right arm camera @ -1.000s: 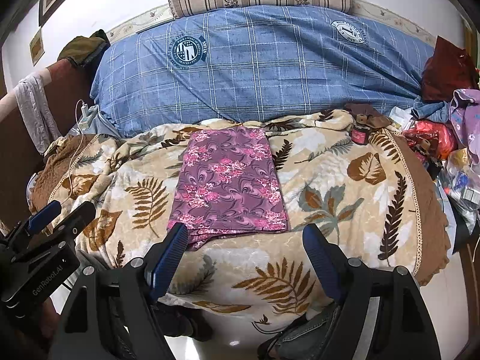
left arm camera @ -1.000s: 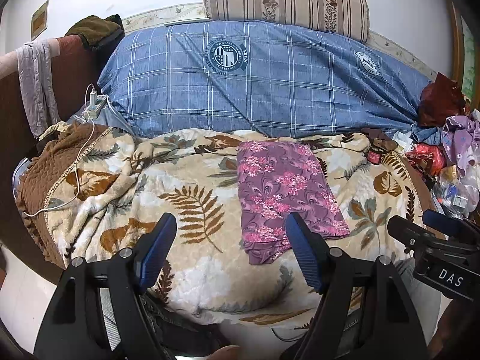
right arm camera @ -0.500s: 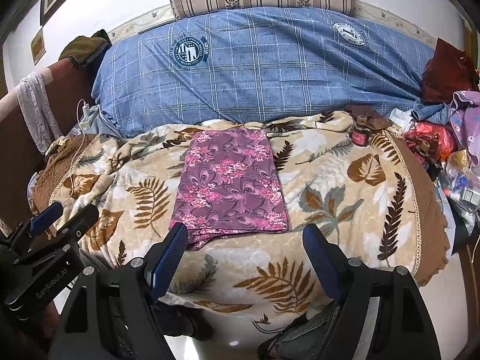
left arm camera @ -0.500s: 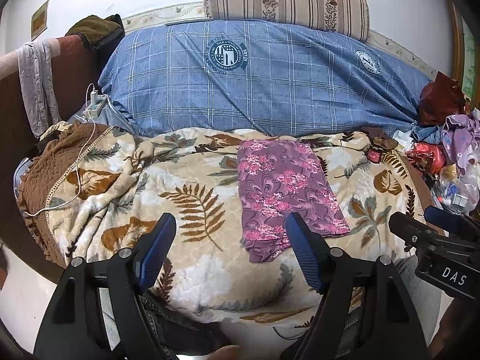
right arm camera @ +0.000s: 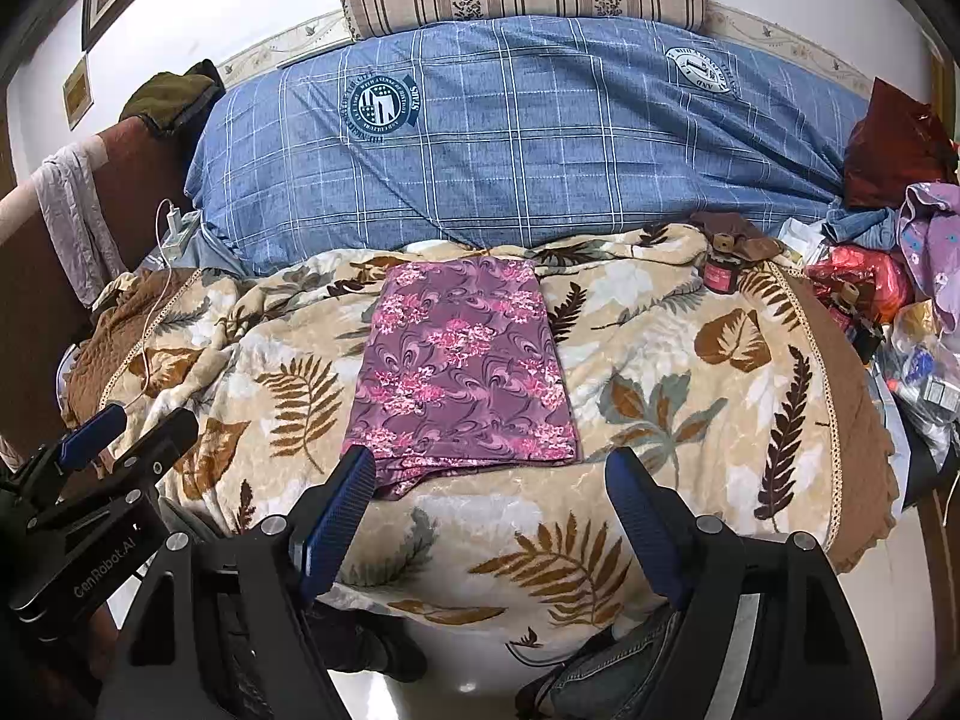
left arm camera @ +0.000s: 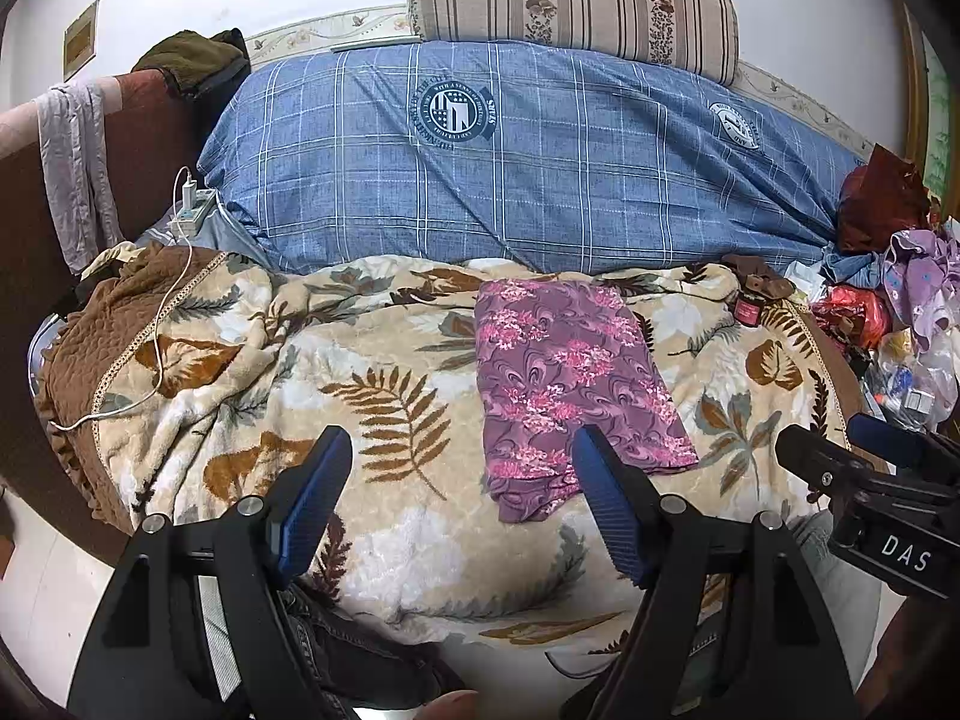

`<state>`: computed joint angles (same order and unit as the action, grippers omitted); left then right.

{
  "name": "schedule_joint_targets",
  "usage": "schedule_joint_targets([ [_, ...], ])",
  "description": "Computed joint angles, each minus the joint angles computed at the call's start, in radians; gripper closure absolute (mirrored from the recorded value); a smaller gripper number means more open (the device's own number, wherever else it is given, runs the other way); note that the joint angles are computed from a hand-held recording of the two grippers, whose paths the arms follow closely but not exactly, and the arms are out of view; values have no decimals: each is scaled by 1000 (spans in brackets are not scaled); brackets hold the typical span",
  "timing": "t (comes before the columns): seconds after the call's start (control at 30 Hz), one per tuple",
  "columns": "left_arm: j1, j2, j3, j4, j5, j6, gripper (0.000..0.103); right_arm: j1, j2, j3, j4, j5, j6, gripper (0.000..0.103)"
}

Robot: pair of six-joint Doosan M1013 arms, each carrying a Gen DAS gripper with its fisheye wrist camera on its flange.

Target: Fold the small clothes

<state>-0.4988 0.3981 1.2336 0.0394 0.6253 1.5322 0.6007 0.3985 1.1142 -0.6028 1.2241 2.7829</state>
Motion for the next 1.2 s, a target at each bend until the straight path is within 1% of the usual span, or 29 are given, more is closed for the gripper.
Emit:
schedule_joint_targets([
  [0.33,-1,-8,10,6,7,-8,27,2,5,-5,7,9,0,22],
  [1.2,-4,4,0,-5,22,11,27,-5,4,7,25,2,2,22],
])
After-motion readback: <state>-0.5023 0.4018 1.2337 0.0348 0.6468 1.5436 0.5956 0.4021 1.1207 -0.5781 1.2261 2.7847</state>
